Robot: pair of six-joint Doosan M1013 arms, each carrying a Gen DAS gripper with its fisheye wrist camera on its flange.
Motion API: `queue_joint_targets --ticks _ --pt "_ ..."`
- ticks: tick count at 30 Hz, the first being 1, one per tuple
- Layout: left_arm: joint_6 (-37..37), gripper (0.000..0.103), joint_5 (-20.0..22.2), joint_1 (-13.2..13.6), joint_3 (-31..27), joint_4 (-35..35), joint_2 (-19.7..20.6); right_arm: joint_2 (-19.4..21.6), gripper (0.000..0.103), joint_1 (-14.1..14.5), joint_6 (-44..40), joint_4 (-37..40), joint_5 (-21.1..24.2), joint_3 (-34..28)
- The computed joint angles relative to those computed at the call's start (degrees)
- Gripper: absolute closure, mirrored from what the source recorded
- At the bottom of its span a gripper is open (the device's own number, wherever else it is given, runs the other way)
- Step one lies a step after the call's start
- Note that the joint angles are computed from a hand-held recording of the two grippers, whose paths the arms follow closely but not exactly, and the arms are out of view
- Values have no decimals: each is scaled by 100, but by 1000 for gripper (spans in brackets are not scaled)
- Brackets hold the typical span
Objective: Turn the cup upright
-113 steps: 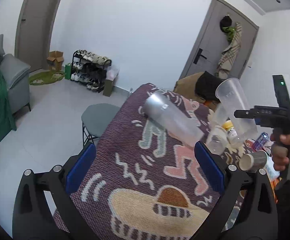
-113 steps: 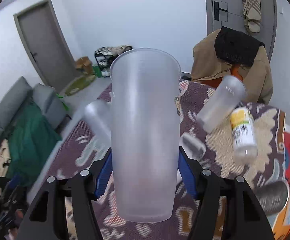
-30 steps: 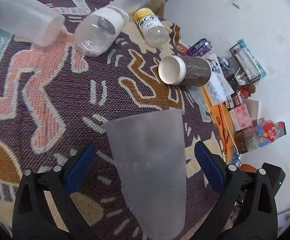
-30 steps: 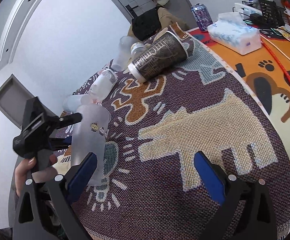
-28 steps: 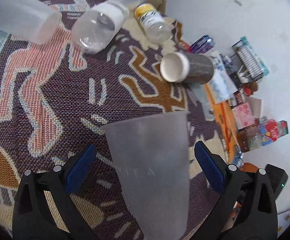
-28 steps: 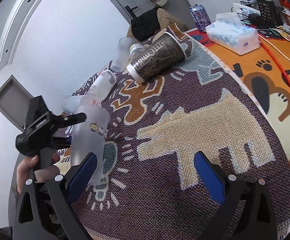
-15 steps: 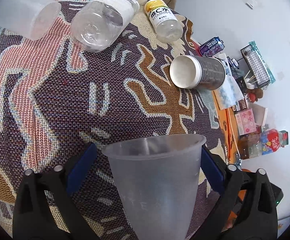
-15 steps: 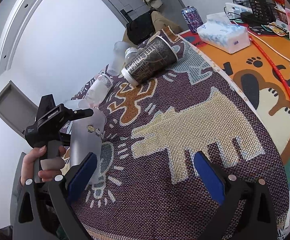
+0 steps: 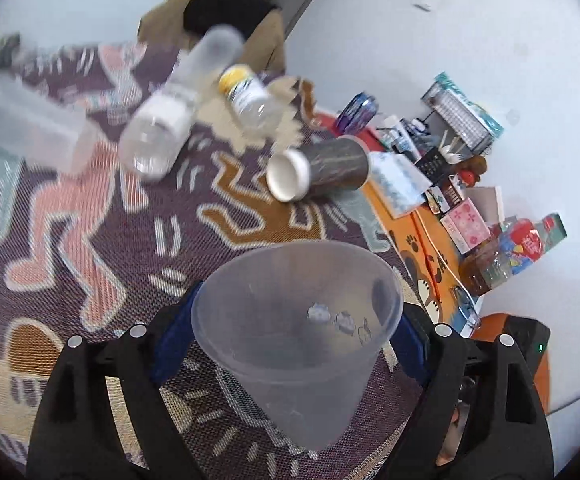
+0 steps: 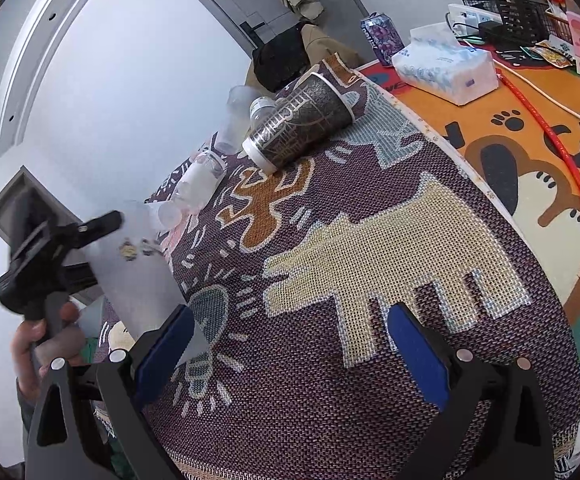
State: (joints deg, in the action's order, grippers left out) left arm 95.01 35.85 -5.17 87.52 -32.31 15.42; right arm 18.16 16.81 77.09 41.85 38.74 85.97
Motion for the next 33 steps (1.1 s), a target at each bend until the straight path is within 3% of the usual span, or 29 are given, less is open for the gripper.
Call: queue_joint_targets --ticks 5,12,20,23,26,33 --pt "-955 20 -637 -375 148 1902 -303 -37 8 4 98 -119 -128 30" --pt "-2774 20 -954 -892 374 4883 -483 -48 8 32 171 -302 -219 35" --pt "-3939 20 -967 -1150 537 6569 -464 -16 8 74 239 -464 -228 8" --pt "-3851 19 -878 -1162 509 6408 -414 1 8 78 254 -477 -217 3" --pt "-3523 5 -801 -1095 468 5854 -396 12 8 84 268 -499 -197 -8" --pt "-3216 6 -1005 -1000 608 5255 -538 -15 8 119 223 -537 -250 -34"
